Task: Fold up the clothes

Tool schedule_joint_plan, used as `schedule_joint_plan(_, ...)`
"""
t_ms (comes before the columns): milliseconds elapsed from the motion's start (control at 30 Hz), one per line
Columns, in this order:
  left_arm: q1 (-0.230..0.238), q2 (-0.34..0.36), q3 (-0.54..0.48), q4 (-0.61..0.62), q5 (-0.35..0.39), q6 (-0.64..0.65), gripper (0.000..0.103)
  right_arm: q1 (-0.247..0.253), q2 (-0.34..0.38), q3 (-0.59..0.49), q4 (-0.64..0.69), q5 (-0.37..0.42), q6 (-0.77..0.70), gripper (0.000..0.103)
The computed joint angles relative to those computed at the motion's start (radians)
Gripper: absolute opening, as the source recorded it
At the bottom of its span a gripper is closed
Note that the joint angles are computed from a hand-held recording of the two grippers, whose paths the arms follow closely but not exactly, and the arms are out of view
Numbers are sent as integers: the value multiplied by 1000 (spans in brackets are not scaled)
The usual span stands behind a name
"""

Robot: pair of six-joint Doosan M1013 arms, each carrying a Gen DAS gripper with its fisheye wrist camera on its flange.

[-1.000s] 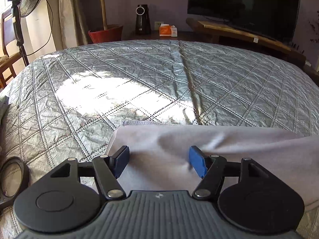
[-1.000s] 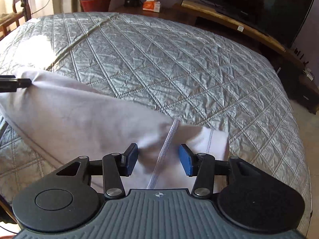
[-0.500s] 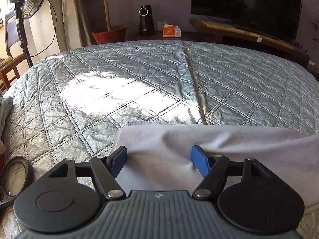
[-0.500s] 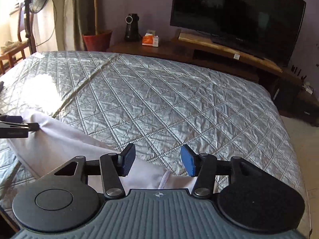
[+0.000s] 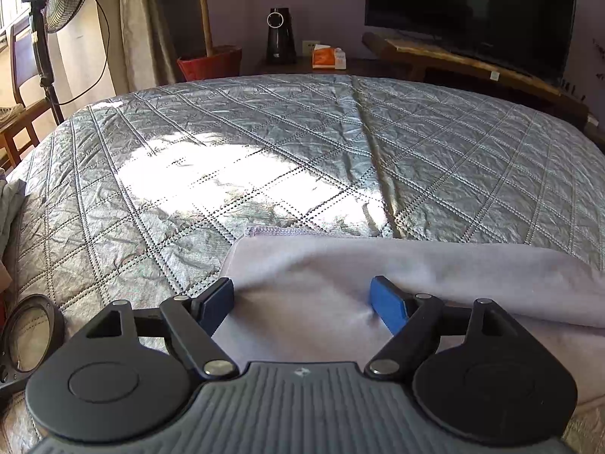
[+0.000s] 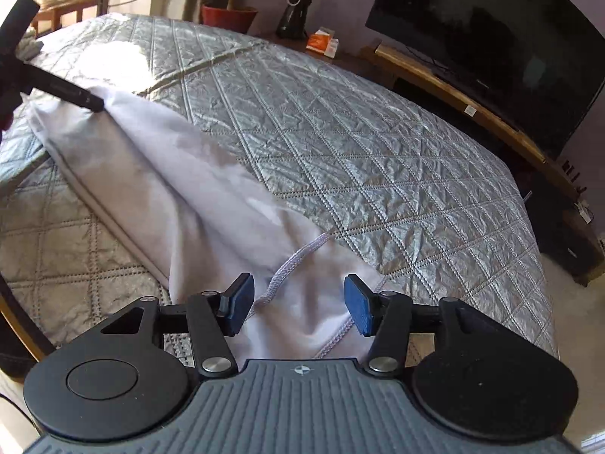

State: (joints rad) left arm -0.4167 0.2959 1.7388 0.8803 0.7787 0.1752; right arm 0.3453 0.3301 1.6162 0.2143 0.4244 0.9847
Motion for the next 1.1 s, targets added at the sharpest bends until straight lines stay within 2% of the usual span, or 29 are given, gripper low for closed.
schedule_joint_plan(67, -1, 1, 0, 3, 3, -3, 78, -24, -18, 16, 48, -64, 97, 66)
schedule_joint_plan(100, -1, 1, 0, 3, 3, -3, 78, -39, -19, 15, 73, -67, 139, 69)
schedule_joint_plan(200, 0, 0, 1, 4, 0, -2, 78, -87, 3, -17, 152, 62, 190, 68)
schedule_joint_plan(267, 0, 0, 0, 4, 1, -2, 79, -104, 7, -20, 207, 114, 162, 69)
schedule_joint_plan(333, -1, 2, -2, 6, 6, -5, 79, -125, 4, 0, 391, 135, 54, 69)
schedule_joint_plan(367, -2, 4, -4, 7, 10, -6, 79, -130, 4, 4, 438, 148, 40, 69)
schedule_joint_plan(433, -4, 4, -3, 11, 12, -8, 79, -123, 28, -23, 375, 182, 127, 68)
schedule_joint_plan(467, -5, 3, -2, 14, 11, -10, 79, -120, 41, -42, 332, 208, 175, 63)
schedule_joint_plan(500, -4, 3, -1, 14, 10, -10, 79, -121, 47, -50, 340, 217, 172, 48)
schedule_joint_plan(533, -4, 3, -1, 14, 10, -10, 80, -122, 53, -58, 351, 227, 163, 12)
schedule_joint_plan(567, -5, 3, -2, 15, 11, -11, 80, -124, 58, -66, 367, 235, 156, 8)
schedule_joint_plan(767, -4, 4, -3, 15, 13, -12, 81, -145, 78, -145, 513, 220, 74, 8)
schedule_joint_plan(833, -3, 4, -2, 15, 11, -13, 81, -135, 94, -178, 454, 210, 52, 10)
schedule_joint_plan(900, -2, 4, -2, 13, 10, -14, 82, -116, 112, -204, 295, 209, 101, 17)
schedule_joint_plan(967, -1, 4, -2, 11, 8, -13, 82, -100, 120, -203, 117, 207, 209, 33)
schedule_joint_plan(1000, 0, 4, -2, 10, 7, -12, 82, -92, 124, -202, 29, 210, 263, 46)
schedule_joint_plan(1033, 0, 3, -2, 9, 6, -11, 82, -84, 129, -202, -59, 216, 317, 49)
schedule_joint_plan(1067, 1, 3, -1, 7, 4, -10, 82, -75, 129, -195, -143, 212, 376, 45)
schedule_joint_plan(1100, 2, 3, -2, 6, 4, -10, 82, -69, 112, -171, -219, 168, 450, 39)
